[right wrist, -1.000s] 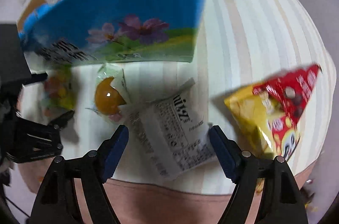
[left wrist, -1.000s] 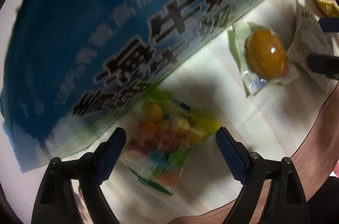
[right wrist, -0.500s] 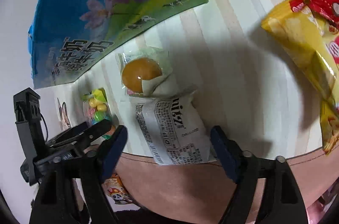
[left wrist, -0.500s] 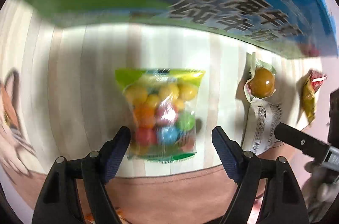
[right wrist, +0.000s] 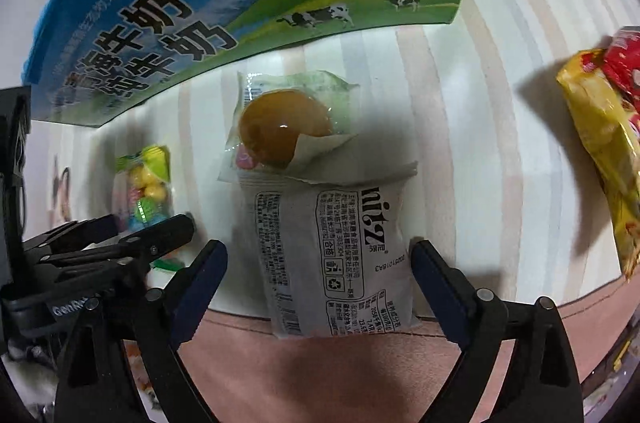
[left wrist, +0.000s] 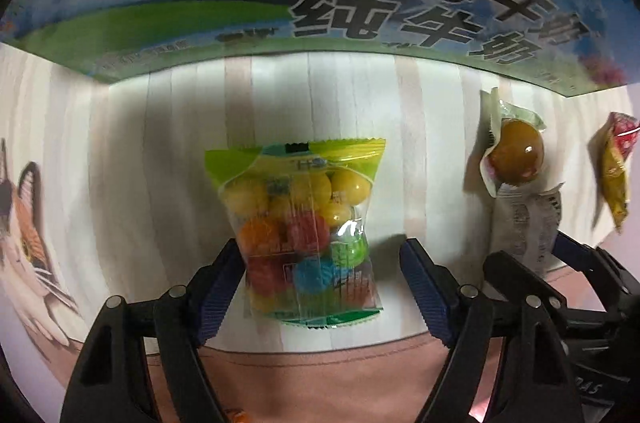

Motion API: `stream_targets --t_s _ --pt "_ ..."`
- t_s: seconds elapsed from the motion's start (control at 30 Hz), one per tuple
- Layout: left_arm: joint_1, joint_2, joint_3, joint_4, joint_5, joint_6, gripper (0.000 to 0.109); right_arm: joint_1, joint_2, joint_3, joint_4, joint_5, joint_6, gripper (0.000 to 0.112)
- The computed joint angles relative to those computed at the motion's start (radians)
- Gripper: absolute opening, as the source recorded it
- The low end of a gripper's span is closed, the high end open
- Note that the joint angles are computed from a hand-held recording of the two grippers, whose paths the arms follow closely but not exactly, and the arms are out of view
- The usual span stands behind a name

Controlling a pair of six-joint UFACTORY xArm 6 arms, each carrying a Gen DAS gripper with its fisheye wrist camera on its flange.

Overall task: Organize snacks
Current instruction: 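Grasp the colourful candy bag with left gripper while right grasps white wafer packet, then carry the candy bag and wafer packet in both grippers over the box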

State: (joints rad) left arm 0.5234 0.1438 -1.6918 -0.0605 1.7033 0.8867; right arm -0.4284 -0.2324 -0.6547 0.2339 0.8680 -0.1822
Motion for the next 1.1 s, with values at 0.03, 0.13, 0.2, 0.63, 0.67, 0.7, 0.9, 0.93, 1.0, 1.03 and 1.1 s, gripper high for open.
stream_targets --t_s 0.03,0.13,0.2,0.63,0.67,0.7,0.9,0.93,1.0,1.03,1.1 --pt "0.0 -0.039 0.052 0.012 -0.055 0.014 0.065 0.022 -0.012 0.022 -0.034 -0.025 0.04 0.08" --pt "0.007 -0.133 0.157 0.031 -0.099 0.042 0.062 0.061 -0.047 0.075 -0.055 -0.067 0.078 0.076" --pt "0.035 -0.187 0.213 0.038 -0.109 0.07 0.062 0.064 -0.075 0.1 -0.056 -0.065 0.076 0.076" --pt "0.162 -0.213 0.271 0.077 -0.088 0.085 0.062 0.076 -0.324 0.315 -0.029 0.051 0.047 0.076" --pt "0.165 -0.197 0.258 0.072 -0.091 0.083 0.062 0.083 -0.329 0.322 -0.03 0.05 0.053 0.076" --pt "0.163 -0.193 0.263 0.069 -0.101 0.08 0.062 0.092 -0.331 0.326 -0.033 0.05 0.057 0.076" --pt "0.164 -0.18 0.285 0.044 -0.132 0.049 0.062 0.16 -0.292 0.323 -0.041 0.018 0.124 0.078" --pt "0.171 -0.183 0.293 0.033 -0.141 0.048 0.062 0.179 -0.262 0.312 -0.037 -0.002 0.14 0.079" --pt "0.191 -0.148 0.237 0.015 -0.129 0.051 0.062 0.184 -0.247 0.302 -0.033 -0.007 0.147 0.08" --pt "0.195 -0.143 0.229 0.01 -0.131 0.046 0.062 0.192 -0.242 0.302 -0.031 -0.013 0.151 0.082" --pt "0.205 -0.14 0.202 0.018 -0.115 0.055 0.062 0.19 -0.243 0.303 -0.041 -0.014 0.145 0.083"
